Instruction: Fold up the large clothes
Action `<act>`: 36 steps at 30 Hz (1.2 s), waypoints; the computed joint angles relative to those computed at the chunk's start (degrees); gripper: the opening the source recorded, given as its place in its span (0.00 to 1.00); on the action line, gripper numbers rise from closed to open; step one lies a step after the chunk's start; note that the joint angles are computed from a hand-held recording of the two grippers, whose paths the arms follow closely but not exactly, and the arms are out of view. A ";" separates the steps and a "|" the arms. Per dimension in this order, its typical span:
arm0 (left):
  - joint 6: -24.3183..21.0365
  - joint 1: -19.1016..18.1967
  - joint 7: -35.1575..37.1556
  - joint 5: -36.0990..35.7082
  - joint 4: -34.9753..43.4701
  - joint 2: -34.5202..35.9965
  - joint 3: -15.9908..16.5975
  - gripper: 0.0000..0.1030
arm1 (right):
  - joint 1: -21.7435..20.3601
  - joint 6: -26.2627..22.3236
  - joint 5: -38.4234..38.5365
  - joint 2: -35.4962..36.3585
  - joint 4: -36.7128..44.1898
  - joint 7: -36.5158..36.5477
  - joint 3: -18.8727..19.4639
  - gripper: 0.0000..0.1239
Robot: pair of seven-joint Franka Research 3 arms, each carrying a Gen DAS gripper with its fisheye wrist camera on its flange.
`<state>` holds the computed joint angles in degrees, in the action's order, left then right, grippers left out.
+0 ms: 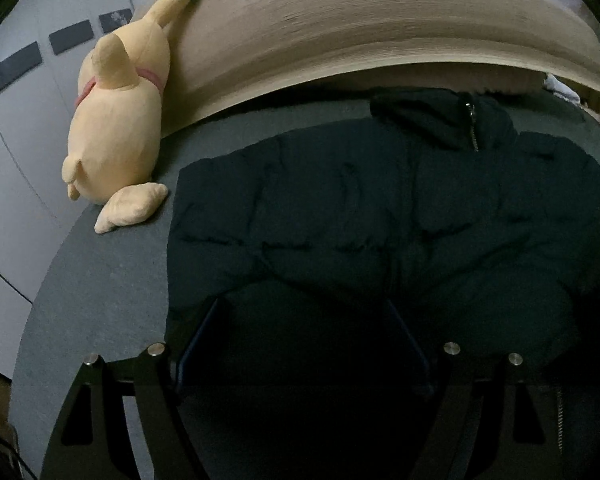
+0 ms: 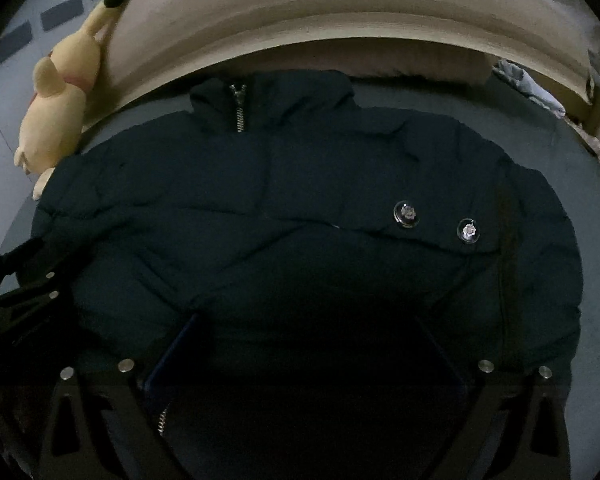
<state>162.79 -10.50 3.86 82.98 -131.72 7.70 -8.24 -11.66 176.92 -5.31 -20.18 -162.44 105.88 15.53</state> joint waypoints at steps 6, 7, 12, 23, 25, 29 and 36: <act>2.90 1.50 -2.45 3.40 -2.21 -2.86 0.36 0.80 | 4.26 0.89 4.84 -7.38 -4.22 -2.18 -3.93 0.83; 2.86 1.64 -2.55 3.49 -2.27 -2.91 0.20 0.80 | 4.30 1.24 5.50 -7.49 -4.36 -2.46 -3.95 0.83; 3.00 1.92 -1.89 3.27 -1.61 -1.75 -0.01 0.80 | 3.34 -1.11 5.84 -4.25 -2.73 -2.71 -2.63 0.83; 5.52 4.84 -7.93 8.71 -1.62 -3.77 1.11 0.80 | 6.91 1.17 12.84 -12.84 -7.16 -12.78 -13.57 0.83; 5.89 5.71 -0.92 1.09 -0.99 -1.54 1.34 0.80 | 0.51 2.54 9.82 -12.19 -7.18 -9.40 -12.31 0.83; 6.17 4.97 -0.11 0.11 0.04 1.07 2.24 0.80 | 3.12 0.26 18.78 -6.39 -4.28 -15.66 -19.91 0.83; 6.20 5.13 -5.17 5.95 -0.87 -1.97 3.16 0.80 | 1.87 2.69 20.10 -5.73 -5.36 -16.85 -18.25 0.83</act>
